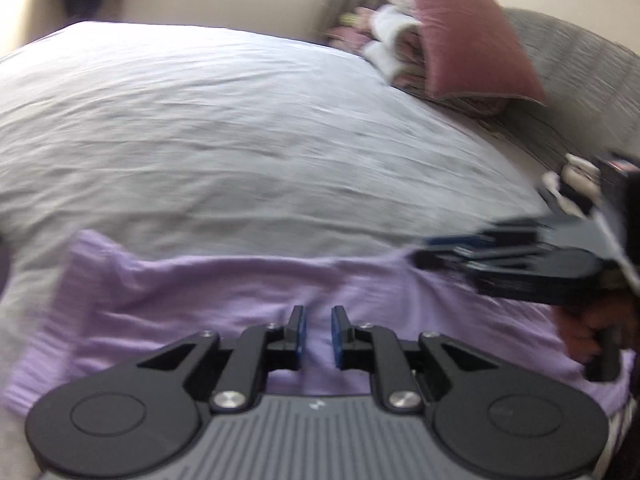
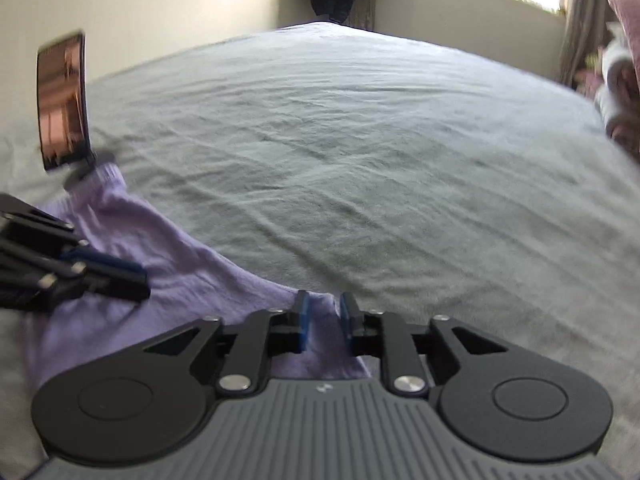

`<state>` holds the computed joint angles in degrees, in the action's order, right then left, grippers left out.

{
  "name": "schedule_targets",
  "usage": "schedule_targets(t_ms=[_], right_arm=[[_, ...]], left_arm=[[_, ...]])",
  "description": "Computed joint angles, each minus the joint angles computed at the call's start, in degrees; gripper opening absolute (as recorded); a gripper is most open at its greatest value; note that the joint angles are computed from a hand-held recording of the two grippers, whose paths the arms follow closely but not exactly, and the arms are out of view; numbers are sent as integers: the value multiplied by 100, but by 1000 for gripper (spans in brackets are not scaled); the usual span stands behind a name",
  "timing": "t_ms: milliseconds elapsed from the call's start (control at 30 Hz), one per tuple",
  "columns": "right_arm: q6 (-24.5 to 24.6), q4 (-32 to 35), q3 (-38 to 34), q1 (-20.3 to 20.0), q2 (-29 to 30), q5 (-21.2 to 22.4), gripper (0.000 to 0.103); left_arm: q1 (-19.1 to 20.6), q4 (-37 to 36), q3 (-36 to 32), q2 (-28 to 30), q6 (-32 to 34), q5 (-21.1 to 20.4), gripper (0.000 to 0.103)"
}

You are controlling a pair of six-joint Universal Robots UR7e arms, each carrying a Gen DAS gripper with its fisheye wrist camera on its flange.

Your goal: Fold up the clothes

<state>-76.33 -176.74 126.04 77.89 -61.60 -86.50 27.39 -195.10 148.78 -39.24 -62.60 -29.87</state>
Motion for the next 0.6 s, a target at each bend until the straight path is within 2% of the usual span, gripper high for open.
schedule_targets(t_ms=[33,67,133,200,333,433,600], right_arm=[[46,79,33,-25,-120,34,40],[92,161,65,-49,-240,68,40],[171,415,95,-116,-509,129,40],[191,799,66,-230,-824,175,40],[40,1182,33,-516,-1362,279,40],[-162,1422,-14,-804,-1756,441,40],[-313,1886,-263,-1324,-2256,730,40]], left_arm=[[-16,183,32,-85,-215,59,14],[-29,312,45,-139,-354,99,15],[-79,550,0,-165,-454,141,27],[-90,784,-122,-139,-409,148,32],[-48,860,-390,-22,-94,107,37],[-22,641,-634,143,286,54,40],[94,451,-1172,462,1165,-104,44]])
